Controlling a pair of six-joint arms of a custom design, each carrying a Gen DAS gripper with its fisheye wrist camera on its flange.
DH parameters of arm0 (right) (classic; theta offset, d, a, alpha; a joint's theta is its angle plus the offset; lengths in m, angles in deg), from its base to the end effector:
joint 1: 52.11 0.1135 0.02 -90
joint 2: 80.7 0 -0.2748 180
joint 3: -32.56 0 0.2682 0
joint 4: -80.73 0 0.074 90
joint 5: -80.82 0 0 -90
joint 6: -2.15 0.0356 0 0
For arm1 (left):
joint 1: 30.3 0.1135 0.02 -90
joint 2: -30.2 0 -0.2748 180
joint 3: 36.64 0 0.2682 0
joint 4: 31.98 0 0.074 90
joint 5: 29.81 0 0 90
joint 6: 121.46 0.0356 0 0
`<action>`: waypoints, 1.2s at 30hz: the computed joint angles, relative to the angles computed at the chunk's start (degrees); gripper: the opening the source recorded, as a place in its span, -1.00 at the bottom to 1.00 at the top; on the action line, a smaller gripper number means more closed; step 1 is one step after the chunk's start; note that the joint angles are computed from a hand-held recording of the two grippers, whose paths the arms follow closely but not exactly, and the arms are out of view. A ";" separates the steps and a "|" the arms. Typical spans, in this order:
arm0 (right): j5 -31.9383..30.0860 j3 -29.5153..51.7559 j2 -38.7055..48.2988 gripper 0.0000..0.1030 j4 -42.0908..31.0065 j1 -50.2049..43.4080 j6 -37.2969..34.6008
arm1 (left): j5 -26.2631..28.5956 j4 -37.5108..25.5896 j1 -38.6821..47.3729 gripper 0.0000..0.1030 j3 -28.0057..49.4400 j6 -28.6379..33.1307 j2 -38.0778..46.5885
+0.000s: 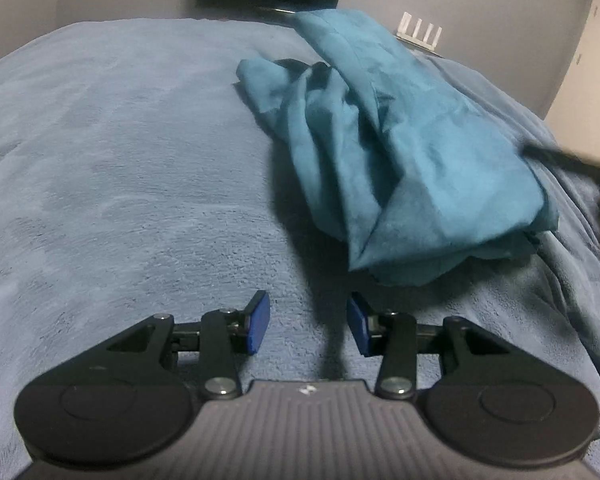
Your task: Fold large clothes
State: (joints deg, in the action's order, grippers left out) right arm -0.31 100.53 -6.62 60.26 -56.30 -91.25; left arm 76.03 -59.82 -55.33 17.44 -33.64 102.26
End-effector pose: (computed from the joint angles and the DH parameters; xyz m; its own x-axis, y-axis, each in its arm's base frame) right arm 0.3077 -0.0280 0.3004 -0.4579 -0.0252 -0.8886 0.1829 0.9755 -0.1219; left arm 0.2368 -0.1213 0.2145 -0.6714 0.2731 -0.6890 0.5542 0.8022 -0.2221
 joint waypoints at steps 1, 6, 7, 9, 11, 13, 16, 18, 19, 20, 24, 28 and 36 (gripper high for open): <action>1.30 -3.01 -3.81 0.93 -1.04 1.63 0.97 | -0.88 -0.15 -0.61 -0.15 -0.20 -0.32 -0.65; 8.84 -9.66 -18.23 0.94 -16.70 9.12 7.76 | -11.83 0.29 -9.27 0.42 -3.58 -1.98 -6.73; 10.94 -10.93 -21.29 0.95 -19.51 11.28 10.17 | -14.89 -0.16 -11.88 0.59 -3.97 -2.83 -8.38; 12.63 -11.66 -27.02 0.97 -26.66 14.46 14.75 | -22.66 -0.31 -19.21 0.88 -4.90 -5.19 -12.25; 15.69 -12.93 -31.88 0.99 -32.83 18.99 20.29 | -33.82 -0.44 -28.30 1.00 -5.59 -7.87 -15.10; 20.99 -13.54 -35.18 0.99 -39.07 24.82 26.17 | -43.98 -1.43 -36.74 1.00 -4.48 -10.74 -13.84; 29.17 -13.50 -37.09 1.00 -46.00 33.65 35.08 | -46.91 -6.22 -42.23 1.00 -1.63 -17.22 -11.28; 31.21 -13.93 -37.50 1.00 -46.23 35.72 35.30 | -47.19 -7.23 -43.39 1.00 -0.33 -20.21 -9.32; 33.15 -14.58 -38.37 1.00 -46.90 37.78 36.52 | -48.48 -7.64 -43.84 1.00 -0.09 -20.67 -8.71; 34.38 -15.65 -38.80 1.00 -45.70 38.39 36.14 | -49.75 -8.47 -44.35 1.00 -0.26 -21.47 -8.88; 32.55 -20.46 -36.49 1.00 -33.74 32.89 27.67 | -47.49 -8.35 -41.08 1.00 -0.35 -23.04 -6.74; 31.00 -22.39 -33.91 1.00 -28.60 31.24 24.70 | -47.80 -7.25 -41.41 1.00 -1.67 -22.02 -7.94; 30.32 -22.90 -33.93 1.00 -27.25 30.95 22.99 | -49.63 -5.70 -43.42 1.00 -2.25 -18.73 -8.02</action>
